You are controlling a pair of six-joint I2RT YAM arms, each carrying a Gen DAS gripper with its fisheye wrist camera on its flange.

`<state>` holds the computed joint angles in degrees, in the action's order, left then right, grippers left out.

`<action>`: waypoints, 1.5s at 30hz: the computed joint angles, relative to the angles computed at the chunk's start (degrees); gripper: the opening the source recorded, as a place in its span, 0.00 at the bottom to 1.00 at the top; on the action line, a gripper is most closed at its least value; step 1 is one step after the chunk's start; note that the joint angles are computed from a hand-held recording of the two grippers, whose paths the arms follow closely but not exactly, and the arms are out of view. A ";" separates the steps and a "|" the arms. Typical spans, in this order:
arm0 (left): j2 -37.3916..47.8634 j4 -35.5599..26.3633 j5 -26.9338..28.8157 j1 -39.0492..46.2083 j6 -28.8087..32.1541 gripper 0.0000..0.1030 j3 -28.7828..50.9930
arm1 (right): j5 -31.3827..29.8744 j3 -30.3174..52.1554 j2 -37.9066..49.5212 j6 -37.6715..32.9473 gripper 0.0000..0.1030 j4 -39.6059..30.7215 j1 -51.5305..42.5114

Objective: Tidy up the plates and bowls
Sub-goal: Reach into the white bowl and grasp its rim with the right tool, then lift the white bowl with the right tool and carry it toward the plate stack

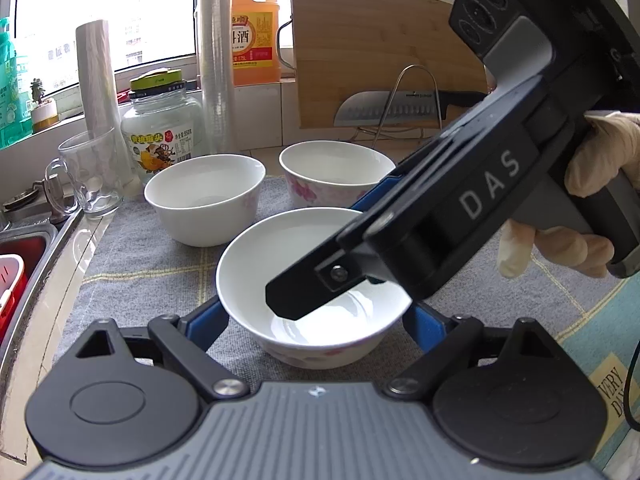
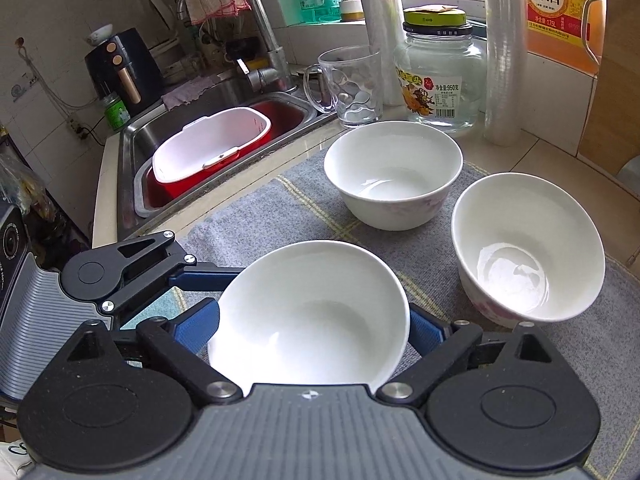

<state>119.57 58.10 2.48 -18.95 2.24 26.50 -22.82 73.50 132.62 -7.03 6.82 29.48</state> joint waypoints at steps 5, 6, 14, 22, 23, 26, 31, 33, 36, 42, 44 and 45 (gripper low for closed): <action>0.11 0.31 -0.12 -0.18 0.28 0.90 -0.07 | -2.29 1.73 0.45 1.81 0.96 -2.38 -0.90; 0.12 0.33 0.04 -0.10 0.32 0.90 -0.07 | -2.55 2.05 0.55 2.13 0.96 -2.83 -1.02; 0.69 1.18 2.02 0.96 1.63 0.90 -0.06 | -3.27 4.37 1.30 3.87 0.95 -5.70 -1.16; -0.04 0.23 1.32 0.36 2.08 0.90 -0.17 | -1.91 3.78 0.56 2.96 0.95 -5.93 -0.63; -0.23 0.09 1.18 0.24 2.14 0.90 -0.30 | -1.84 3.67 0.49 3.00 0.95 -5.91 -0.61; -1.11 -0.76 0.89 -0.10 2.19 0.90 -0.59 | -1.89 3.28 0.28 3.06 0.95 -5.74 -0.56; -3.16 -2.62 0.23 -0.97 2.41 0.90 -1.35 | -2.66 2.03 -0.66 3.35 0.95 -5.63 -0.82; -4.20 -3.47 -0.18 -1.51 2.51 0.90 -1.65 | -2.67 0.91 -1.45 3.45 0.95 -5.11 -0.82; -5.73 -4.37 -0.26 -2.23 2.52 0.90 -2.19 | -2.74 -1.12 -2.85 3.67 0.95 -4.07 -1.03; -7.41 -6.35 0.14 -4.06 3.06 0.90 -2.08 | -2.42 -7.17 -6.54 5.14 0.95 -0.29 -1.97; -7.90 -7.14 0.39 -4.73 3.03 0.90 -1.93 | -2.18 -8.99 -7.64 5.35 0.95 0.57 -2.32; -8.10 -7.52 0.55 -5.03 3.02 0.90 -1.82 | -2.10 -9.95 -8.25 5.40 0.95 0.96 -2.57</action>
<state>111.47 50.58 3.03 -23.98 5.25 24.68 -24.92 63.55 124.37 -1.63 7.78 26.91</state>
